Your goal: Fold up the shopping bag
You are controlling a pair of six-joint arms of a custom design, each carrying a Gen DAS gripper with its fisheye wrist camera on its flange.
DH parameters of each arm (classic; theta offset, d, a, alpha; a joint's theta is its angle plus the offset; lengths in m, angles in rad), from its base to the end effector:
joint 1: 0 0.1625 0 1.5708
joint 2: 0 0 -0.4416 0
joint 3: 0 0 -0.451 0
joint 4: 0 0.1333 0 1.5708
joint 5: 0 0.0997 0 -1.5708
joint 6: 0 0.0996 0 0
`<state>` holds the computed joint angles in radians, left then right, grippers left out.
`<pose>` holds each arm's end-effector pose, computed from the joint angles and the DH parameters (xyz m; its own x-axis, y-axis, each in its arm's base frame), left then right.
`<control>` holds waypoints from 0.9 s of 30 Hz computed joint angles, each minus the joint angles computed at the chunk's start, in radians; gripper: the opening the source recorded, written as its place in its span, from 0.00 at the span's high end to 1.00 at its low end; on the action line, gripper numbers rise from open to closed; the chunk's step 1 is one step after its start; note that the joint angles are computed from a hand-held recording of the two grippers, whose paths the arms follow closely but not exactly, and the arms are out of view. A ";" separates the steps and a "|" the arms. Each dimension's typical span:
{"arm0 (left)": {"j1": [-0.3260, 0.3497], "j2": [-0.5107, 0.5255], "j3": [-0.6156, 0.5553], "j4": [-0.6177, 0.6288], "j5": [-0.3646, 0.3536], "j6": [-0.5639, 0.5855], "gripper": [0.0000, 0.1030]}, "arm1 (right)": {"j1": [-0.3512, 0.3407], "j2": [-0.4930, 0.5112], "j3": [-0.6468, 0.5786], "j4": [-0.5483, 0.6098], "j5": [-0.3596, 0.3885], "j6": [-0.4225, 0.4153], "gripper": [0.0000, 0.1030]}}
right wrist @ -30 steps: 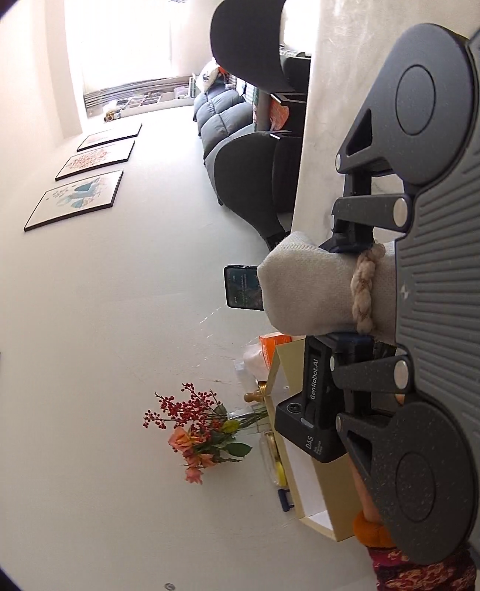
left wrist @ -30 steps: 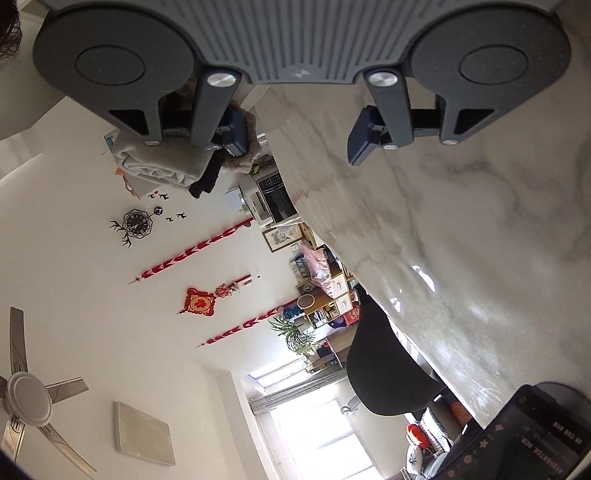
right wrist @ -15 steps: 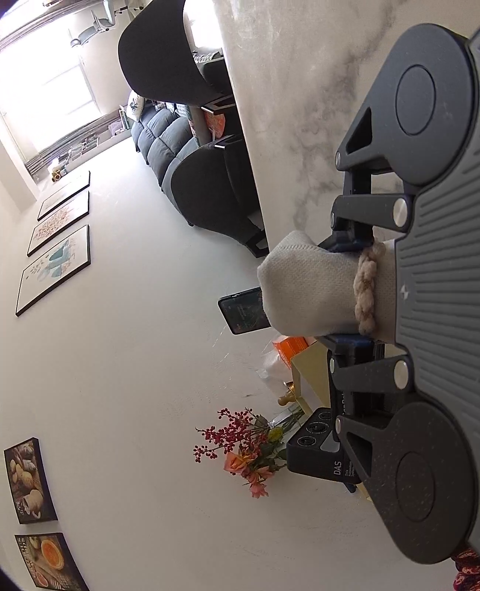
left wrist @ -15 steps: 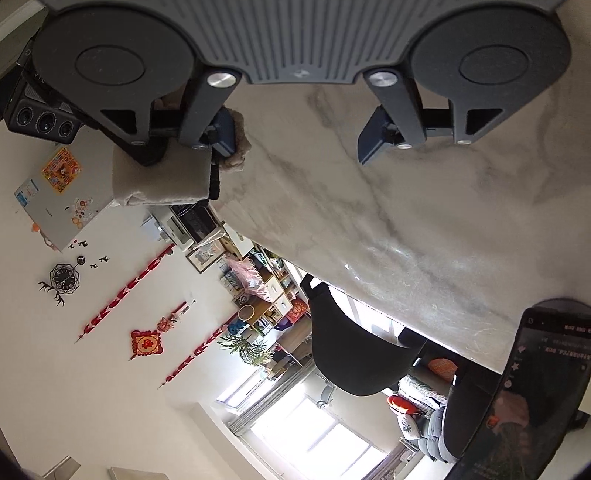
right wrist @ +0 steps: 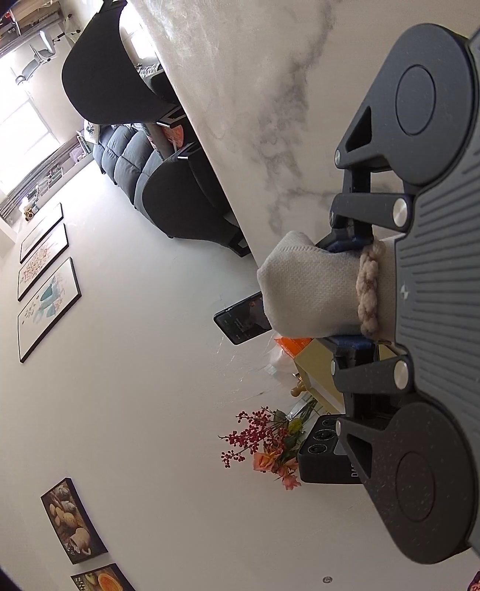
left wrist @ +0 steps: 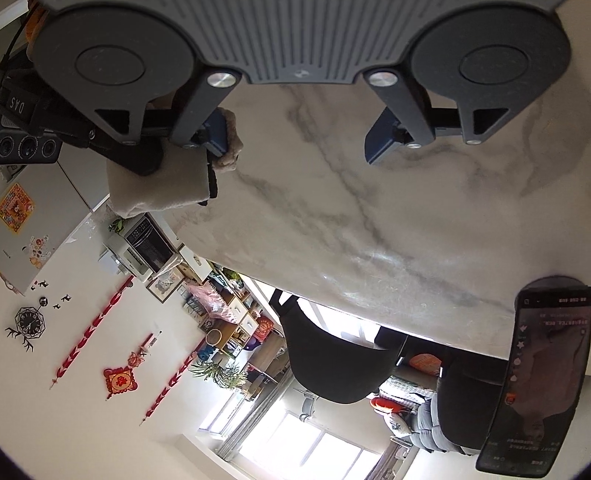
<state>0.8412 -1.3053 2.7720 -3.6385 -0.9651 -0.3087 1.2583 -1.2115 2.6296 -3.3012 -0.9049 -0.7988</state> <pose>-0.0525 -0.3438 0.1289 -0.9553 0.1066 -0.2756 0.2724 0.6793 -0.6814 0.0800 -0.3861 0.0862 -0.7723 -0.6062 -0.1899 -0.3739 0.6755 -0.6356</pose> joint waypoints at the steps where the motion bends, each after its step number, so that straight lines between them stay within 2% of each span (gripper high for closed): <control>1: -0.006 -0.001 0.002 0.006 0.005 -0.008 0.26 | -0.001 -0.001 0.000 0.002 0.000 0.000 0.56; 9: -0.044 -0.020 0.010 0.064 0.065 -0.043 0.26 | 0.003 0.009 -0.001 -0.009 -0.025 0.023 0.56; 15: -0.042 -0.019 0.011 0.080 0.086 -0.032 0.25 | 0.007 0.015 0.000 -0.022 -0.048 0.028 0.56; 18: -0.039 -0.012 0.013 0.078 0.098 -0.028 0.21 | 0.022 0.027 0.004 -0.059 -0.078 0.025 0.55; 24: -0.009 -0.017 0.025 0.058 0.076 -0.019 0.20 | 0.049 0.056 0.002 -0.104 -0.120 0.033 0.55; 27: 0.023 -0.026 0.030 0.043 0.042 -0.018 0.19 | 0.041 0.060 -0.006 -0.074 -0.108 0.069 0.55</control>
<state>0.8646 -1.3310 2.8018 -3.5959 -0.9231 -0.3263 1.2997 -1.1515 2.6236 -3.3749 -1.0132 -0.7296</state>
